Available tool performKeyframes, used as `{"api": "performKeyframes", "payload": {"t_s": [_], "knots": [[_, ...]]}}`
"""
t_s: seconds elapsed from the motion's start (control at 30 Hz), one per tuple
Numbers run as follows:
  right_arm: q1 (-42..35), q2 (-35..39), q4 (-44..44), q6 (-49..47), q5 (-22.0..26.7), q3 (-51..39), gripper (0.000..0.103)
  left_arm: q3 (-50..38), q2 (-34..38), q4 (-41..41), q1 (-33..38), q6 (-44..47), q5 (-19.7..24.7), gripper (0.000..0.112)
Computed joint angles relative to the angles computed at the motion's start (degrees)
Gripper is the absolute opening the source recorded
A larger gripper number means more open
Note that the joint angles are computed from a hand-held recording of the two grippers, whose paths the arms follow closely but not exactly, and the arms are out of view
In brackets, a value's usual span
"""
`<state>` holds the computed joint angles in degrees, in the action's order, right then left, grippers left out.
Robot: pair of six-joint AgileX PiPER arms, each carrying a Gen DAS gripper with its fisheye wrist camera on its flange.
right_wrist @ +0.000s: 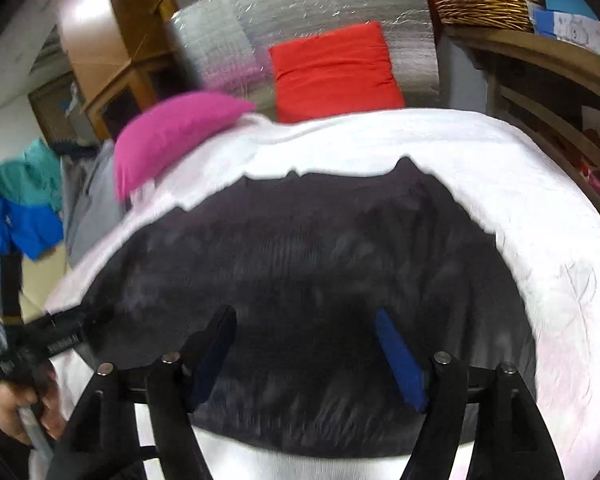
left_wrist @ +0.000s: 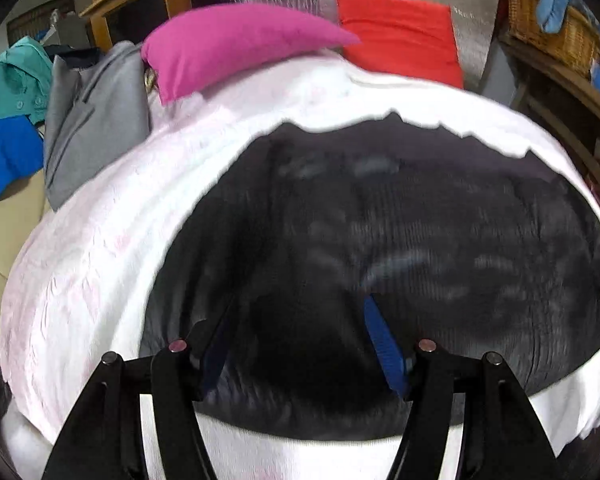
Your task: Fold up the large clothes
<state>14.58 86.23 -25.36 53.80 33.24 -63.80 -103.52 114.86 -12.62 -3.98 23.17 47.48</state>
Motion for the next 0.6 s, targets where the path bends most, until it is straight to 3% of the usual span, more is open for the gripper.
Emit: {"api": "performKeyframes", "payload": {"t_s": [0.1,0.4,0.5,0.6], "knots": [[-0.13,0.60,0.25,1.34,-0.23,2.10,0.078,5.39,-3.27,-0.98,0.34,1.59,-2.05,0.066],[5.88,-6.31,-5.85,10.88,2.78,4.19,0.079,13.64,-10.93,-8.40,2.97,8.80,-2.28,0.066],[5.13,-7.26,-4.96,9.07,1.85,5.10,0.080,11.70,-9.48,-10.62,4.28,11.82,-1.11,0.068],[-3.30,-9.84,3.98,0.12,-0.29,6.66,0.084,2.28,-2.98,-9.72,6.64,9.13,2.72,0.069]]}}
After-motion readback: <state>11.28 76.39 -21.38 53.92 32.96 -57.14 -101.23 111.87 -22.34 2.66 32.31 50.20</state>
